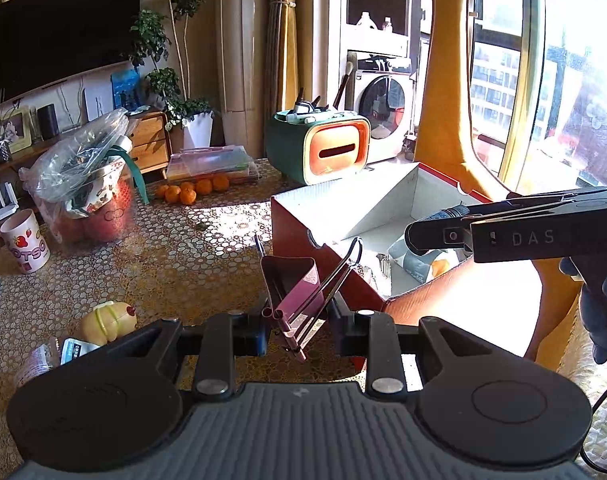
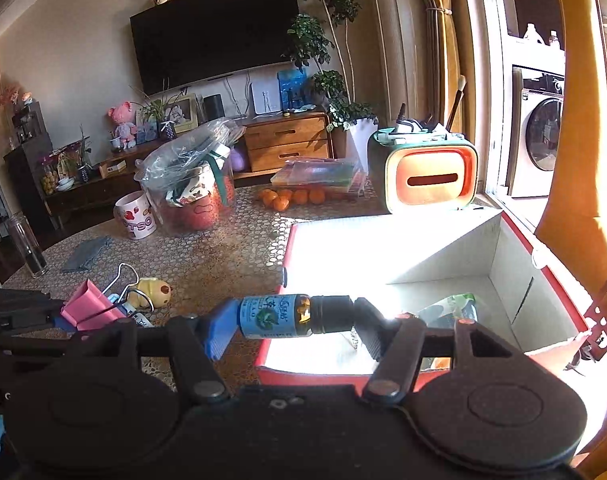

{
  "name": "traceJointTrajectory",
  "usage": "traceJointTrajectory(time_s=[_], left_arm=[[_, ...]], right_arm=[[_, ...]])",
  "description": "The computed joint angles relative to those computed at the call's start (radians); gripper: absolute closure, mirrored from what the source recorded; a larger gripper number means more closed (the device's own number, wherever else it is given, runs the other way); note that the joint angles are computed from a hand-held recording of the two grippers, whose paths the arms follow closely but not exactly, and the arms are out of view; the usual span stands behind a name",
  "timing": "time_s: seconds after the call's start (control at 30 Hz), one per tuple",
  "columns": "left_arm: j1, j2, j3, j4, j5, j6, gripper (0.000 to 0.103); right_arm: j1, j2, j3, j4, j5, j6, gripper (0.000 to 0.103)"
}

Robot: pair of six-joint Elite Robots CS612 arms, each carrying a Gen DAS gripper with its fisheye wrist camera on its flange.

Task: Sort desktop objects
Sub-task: 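Carry the pink clip in left tool over the box while right tool carries the bottle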

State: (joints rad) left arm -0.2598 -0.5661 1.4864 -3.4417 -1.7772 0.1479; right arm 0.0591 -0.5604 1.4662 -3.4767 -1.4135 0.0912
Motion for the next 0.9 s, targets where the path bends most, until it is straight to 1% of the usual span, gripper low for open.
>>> traceJointTrajectory(time_s=[0.23, 0.47, 0.57, 0.77, 0.9], left_arm=[[-0.025, 0.015, -0.041, 0.04, -0.016, 0.032, 0.075], [-0.047, 0.039, -0.094, 0.088, -0.025, 0.072, 0.075], [-0.055, 0.051, -0.126, 0.129, -0.026, 0.079, 0.075], [-0.064, 0.073, -0.194, 0.24, -0.04, 0.099, 0.075], [-0.069, 0.087, -0.24, 0.333, -0.044, 0.11, 0.075]], right_arm=[[-0.026, 0.001, 0.009, -0.002, -0.023, 0.003, 0.04], [-0.045, 0.007, 0.006, 0.008, -0.054, -0.002, 0.04], [-0.054, 0.014, -0.005, 0.024, -0.061, -0.006, 0.04], [-0.07, 0.032, -0.048, 0.085, -0.069, -0.008, 0.04], [-0.074, 0.048, -0.088, 0.125, -0.086, -0.027, 0.04]])
